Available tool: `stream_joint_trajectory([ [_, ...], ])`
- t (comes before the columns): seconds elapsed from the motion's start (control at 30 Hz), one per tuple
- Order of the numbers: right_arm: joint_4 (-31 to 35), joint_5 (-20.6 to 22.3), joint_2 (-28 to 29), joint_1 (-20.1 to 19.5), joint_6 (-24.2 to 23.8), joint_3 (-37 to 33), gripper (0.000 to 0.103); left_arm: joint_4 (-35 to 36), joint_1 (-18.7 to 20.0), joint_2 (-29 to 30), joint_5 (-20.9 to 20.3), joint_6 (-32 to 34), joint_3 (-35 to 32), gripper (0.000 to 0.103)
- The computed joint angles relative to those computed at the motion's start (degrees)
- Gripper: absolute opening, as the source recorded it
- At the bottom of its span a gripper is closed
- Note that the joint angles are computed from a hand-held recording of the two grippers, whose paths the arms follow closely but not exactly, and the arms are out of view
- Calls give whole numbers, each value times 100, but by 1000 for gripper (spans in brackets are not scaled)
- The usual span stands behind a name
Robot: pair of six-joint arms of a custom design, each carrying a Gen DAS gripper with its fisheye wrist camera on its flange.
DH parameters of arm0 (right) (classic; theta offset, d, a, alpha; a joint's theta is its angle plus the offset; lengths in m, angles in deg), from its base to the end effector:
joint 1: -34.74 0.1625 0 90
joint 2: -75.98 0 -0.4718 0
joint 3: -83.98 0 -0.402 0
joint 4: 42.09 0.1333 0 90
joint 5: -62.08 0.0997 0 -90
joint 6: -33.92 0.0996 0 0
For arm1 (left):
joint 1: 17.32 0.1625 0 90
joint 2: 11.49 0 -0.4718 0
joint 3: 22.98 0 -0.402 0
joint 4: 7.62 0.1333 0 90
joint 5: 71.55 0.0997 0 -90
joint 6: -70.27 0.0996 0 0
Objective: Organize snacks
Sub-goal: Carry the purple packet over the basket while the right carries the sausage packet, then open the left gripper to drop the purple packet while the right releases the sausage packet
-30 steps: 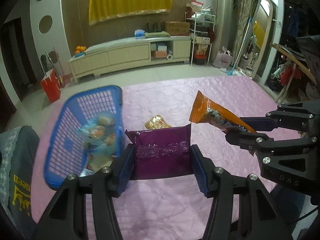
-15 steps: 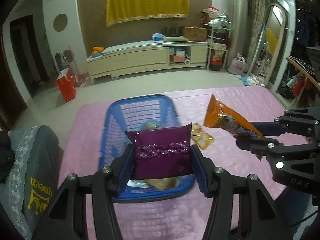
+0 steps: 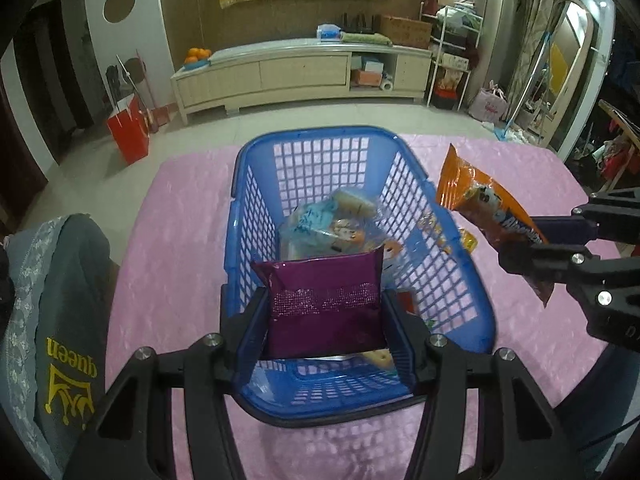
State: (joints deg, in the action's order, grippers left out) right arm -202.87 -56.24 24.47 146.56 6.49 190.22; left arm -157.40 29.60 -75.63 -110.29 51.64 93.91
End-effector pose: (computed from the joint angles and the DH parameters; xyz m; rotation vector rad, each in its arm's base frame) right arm 0.3199 -0.5676 0.1469 1.0055 -2.4169 0.3361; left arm -0.2254 -0.5500 0.2174 0.4280 2.3013 -0.6991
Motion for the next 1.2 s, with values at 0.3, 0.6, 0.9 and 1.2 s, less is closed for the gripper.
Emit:
stream_joint_trajectory([
  [0.3, -49, -65, 38, 36, -40, 67, 27, -45, 70, 81, 56, 177, -14, 71],
  [0.6, -200, -47, -190, 183, -63, 265, 27, 78, -139, -250, 187, -125, 195, 84],
  [0.9, -149, 67, -34, 326, -58, 82, 27, 339, -412, -683, 373, -376, 372, 84],
  [1.2, -115, -221, 450, 400, -231, -204, 27, -87, -255, -810, 418, -225, 518, 84],
])
